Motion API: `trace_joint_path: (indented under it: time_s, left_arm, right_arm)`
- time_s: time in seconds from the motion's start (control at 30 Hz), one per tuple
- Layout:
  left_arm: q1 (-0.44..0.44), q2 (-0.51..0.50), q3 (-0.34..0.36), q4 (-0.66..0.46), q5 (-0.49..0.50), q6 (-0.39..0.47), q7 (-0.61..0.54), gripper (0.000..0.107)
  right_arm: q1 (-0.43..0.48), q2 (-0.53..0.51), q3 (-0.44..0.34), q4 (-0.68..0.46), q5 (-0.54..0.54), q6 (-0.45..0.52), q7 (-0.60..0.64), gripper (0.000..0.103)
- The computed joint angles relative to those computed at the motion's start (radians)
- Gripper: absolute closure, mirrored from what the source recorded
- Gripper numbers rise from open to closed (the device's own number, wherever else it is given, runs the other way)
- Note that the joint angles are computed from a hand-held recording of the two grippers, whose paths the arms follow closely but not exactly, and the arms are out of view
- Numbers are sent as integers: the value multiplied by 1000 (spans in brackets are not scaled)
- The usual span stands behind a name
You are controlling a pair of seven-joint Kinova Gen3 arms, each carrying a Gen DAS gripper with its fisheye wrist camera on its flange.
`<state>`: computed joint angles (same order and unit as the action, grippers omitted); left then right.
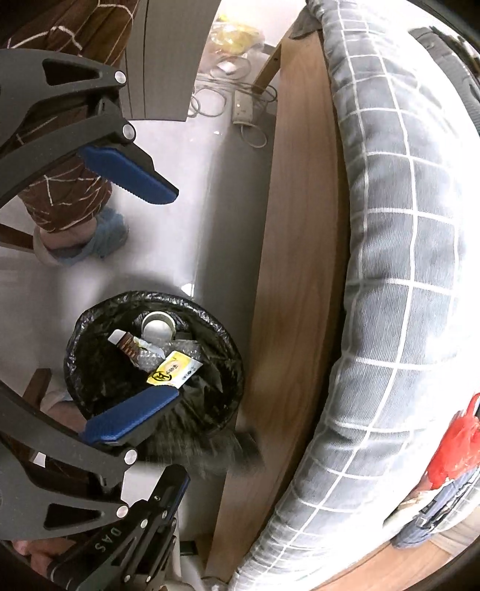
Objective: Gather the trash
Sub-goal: 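Open the right tool to drop the black sachet into the bin, then move both tools back over the bed toward the red bag and white pouch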
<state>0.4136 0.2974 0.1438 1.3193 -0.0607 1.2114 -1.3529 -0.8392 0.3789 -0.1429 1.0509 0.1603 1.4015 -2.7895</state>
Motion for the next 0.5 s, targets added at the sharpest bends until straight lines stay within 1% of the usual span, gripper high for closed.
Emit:
trace_joint_path:
  time_s: [0.07,0.1,0.17,0.23,0.3,0.37,0.4,0.47,0.5]
  left_arm:
    - [1,1,1,1,2,-2,1,11]
    - [3,1,1,2,0,-3,2,11]
    - [7,3,1,2,-3,-5,7,11]
    - [13,5,0,2,-13,-6,14,11]
    - [20,7,-1,3,-23,-10,19,10]
    - [28,7,-2,1,-36,-12,28,10]
    - [32,6,-3,2,-43,-16,34,10]
    - [35,6,-3,-1,-47,-18,39,10]
    - [35,5,-2,-3,-48,-19,38,10]
  right_arm:
    - [-3,10,1,-12,2,15,2,96]
    - [-8,14,4,-18,8,26,-1,92]
    - [-20,9,10,-14,27,36,-13,71]
    - [-45,15,21,-36,72,79,-24,60]
    - [-56,19,25,-52,97,105,-24,53]
    - [-71,22,29,-66,126,128,-23,42]
    - [-82,27,32,-79,146,147,-21,41]
    - [-94,31,38,-93,170,172,-19,32]
    - [-101,29,41,-96,183,180,-23,30]
